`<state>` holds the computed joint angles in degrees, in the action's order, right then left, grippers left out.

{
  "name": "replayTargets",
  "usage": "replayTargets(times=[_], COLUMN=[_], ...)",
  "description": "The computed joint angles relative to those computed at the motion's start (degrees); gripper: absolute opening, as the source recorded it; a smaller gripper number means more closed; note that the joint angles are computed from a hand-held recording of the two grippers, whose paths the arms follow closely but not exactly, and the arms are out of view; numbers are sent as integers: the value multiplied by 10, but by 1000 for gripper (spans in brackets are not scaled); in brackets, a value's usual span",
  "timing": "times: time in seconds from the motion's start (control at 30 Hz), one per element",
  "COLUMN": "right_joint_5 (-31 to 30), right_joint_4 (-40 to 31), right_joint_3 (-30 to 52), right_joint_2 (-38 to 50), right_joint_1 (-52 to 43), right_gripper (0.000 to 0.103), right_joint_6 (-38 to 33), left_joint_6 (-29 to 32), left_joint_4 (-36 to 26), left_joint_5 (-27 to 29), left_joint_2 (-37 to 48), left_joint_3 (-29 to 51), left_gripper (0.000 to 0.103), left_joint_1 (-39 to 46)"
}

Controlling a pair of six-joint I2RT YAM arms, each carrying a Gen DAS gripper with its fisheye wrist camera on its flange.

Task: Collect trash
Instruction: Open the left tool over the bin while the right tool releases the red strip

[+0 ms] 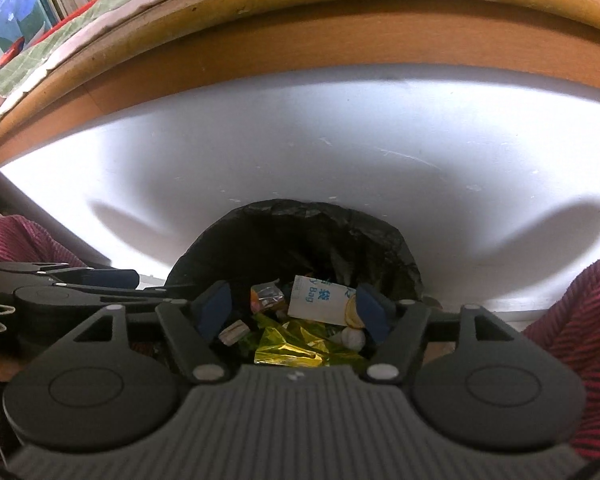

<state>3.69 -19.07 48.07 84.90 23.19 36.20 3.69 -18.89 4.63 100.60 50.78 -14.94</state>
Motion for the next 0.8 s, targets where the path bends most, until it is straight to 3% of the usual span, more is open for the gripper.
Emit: replayTargets(times=[0.17,0.8], right_joint_5=[-1,1], right_joint_4=[-4,-6], right_joint_3=[4,10], right_joint_2=[6,16], right_joint_1=[-3,-2], right_gripper=[88,88], right_joint_6=[3,7], left_joint_6=[3,-1], left_joint_4=[-11,-19], left_joint_5=[3,-1], left_joint_2=[-1,17], left_joint_3=[3,13], left_gripper=[79,85], left_joint_1=[2,6])
